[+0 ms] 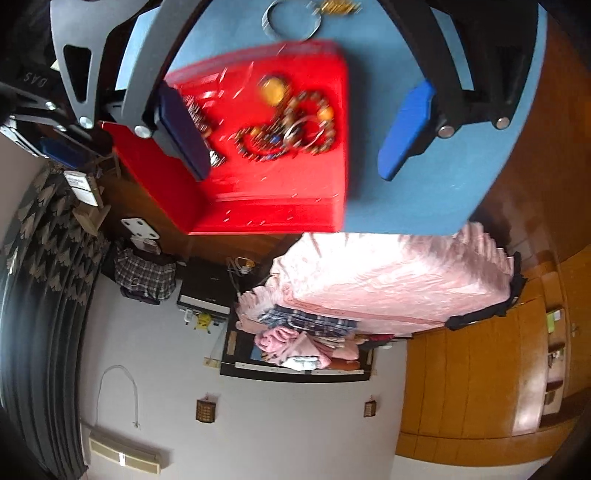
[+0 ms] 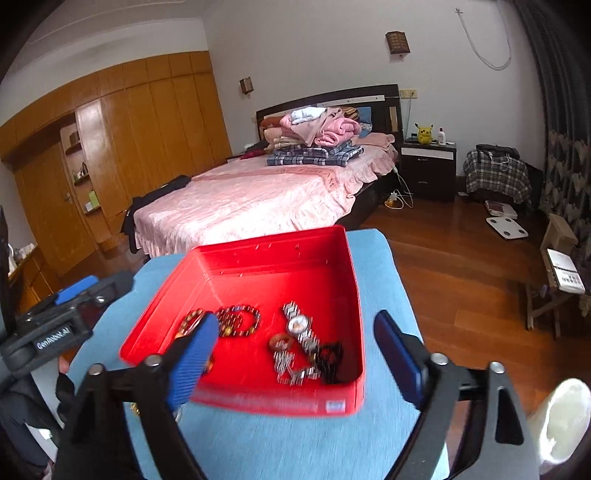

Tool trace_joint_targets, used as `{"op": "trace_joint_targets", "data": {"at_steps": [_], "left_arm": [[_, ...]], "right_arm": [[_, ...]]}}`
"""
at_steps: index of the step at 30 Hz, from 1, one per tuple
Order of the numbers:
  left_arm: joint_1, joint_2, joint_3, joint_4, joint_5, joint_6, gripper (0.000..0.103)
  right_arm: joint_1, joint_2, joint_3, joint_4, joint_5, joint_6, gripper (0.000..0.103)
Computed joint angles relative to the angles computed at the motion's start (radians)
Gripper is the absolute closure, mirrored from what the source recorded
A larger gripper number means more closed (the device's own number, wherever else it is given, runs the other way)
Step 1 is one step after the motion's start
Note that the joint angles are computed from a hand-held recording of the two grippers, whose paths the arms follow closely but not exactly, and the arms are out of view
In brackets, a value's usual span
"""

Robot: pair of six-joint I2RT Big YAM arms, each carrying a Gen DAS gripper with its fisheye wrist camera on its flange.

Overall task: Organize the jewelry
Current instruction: 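Withdraw both tools from the tin toward the gold pendant and silver bangle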

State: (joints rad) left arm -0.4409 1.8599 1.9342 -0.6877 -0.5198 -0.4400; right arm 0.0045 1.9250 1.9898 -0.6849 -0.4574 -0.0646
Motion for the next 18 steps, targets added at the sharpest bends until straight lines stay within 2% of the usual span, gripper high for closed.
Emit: {"op": "trace_joint_targets", "data": {"at_steps": [4,8,12,18], "left_arm": [[-0.008,-0.079,-0.118,0.001,-0.031,-0.043,0.011],[-0.020,-0.137,-0.222,-0.006,-0.099,-0.062,0.011],[-0.022,-0.166,-0.283,-0.033,-0.115,-0.082,0.011],[-0.020,-0.200,-0.350,-0.029,-0.103,-0.119,0.011]], "right_arm": [[-0.004,-0.064,-0.109,0.030,0.009,0.006,0.012],[-0.001,-0.115,-0.193,0.051,0.036,-0.021,0.011],[0.008,-0.139,-0.236,0.058,0.040,-0.039,0.010],[0.033,-0.162,-0.293,0.063,0.035,-0.044,0.010]]}}
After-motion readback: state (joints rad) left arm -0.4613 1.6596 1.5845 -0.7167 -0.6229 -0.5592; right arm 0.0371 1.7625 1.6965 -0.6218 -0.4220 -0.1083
